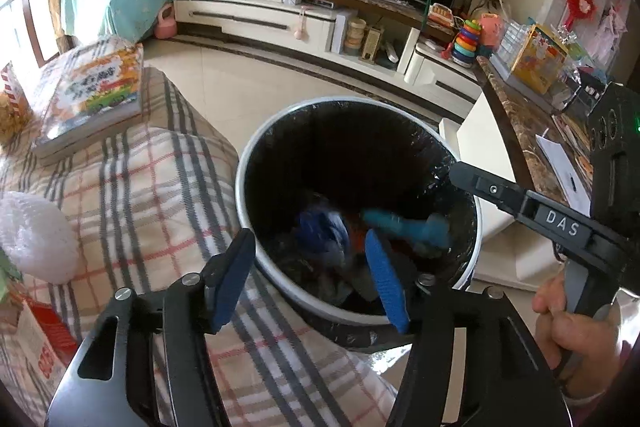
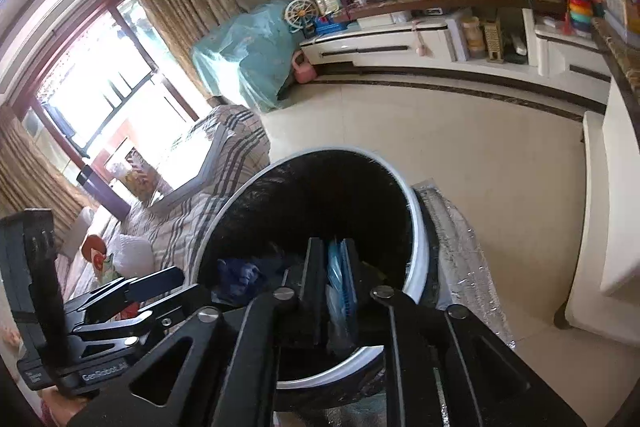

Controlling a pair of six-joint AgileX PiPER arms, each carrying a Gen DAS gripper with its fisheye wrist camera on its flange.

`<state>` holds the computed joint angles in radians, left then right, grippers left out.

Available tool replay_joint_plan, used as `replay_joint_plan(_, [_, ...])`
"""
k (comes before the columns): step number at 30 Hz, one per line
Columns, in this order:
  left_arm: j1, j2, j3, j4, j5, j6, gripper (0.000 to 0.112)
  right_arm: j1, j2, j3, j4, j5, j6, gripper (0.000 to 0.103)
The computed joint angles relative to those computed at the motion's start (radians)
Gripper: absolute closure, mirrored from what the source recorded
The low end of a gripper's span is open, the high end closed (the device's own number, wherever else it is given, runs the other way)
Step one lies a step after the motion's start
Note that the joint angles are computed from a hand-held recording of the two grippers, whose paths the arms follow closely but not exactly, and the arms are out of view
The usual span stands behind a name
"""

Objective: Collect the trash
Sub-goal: 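Open both tools to drop the plastic bag and brush into the bin, then move both open tools back toward the remaining items on the bed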

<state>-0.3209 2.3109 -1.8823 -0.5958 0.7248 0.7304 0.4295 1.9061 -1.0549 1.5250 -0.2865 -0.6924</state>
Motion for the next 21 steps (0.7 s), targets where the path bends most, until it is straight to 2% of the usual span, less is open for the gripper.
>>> replay_joint_plan(4, [0.035, -0.059, 0.11, -0.078, -0.044, 0.073, 0.046, 0.033, -0.024, 0.036, -0.086, -0.041, 0.116, 0.059])
replay_joint_plan(5, [0.046, -0.076, 0.147, -0.106, -0.058, 0.101, 0.046, 0.038, -0.024, 0.033, -0.081, -0.043, 0.108, 0.056])
replay_joint_plan(7, [0.065, -0.103, 0.204, -0.151, -0.08, 0.147, 0.046, 0.059, -0.024, 0.032, -0.091, -0.052, 0.117, 0.04])
replay_joint_plan(9, [0.094, -0.141, 0.284, -0.211, -0.103, 0.213, 0.046, 0.094, -0.016, 0.014, -0.034, -0.079, 0.058, 0.033])
replay_joint_plan(12, [0.135, -0.186, 0.375, -0.29, -0.12, 0.307, 0.046, 0.137, -0.001, -0.018, 0.036, -0.113, -0.025, 0.032])
replay_joint_plan(15, [0.194, -0.226, 0.461, -0.366, -0.126, 0.399, 0.045, 0.174, 0.011, -0.044, 0.049, -0.126, -0.038, 0.03])
replay_joint_plan(21, [0.3, -0.249, 0.534, -0.409, -0.112, 0.456, 0.045, 0.239, 0.052, -0.117, 0.078, -0.127, -0.071, 0.025])
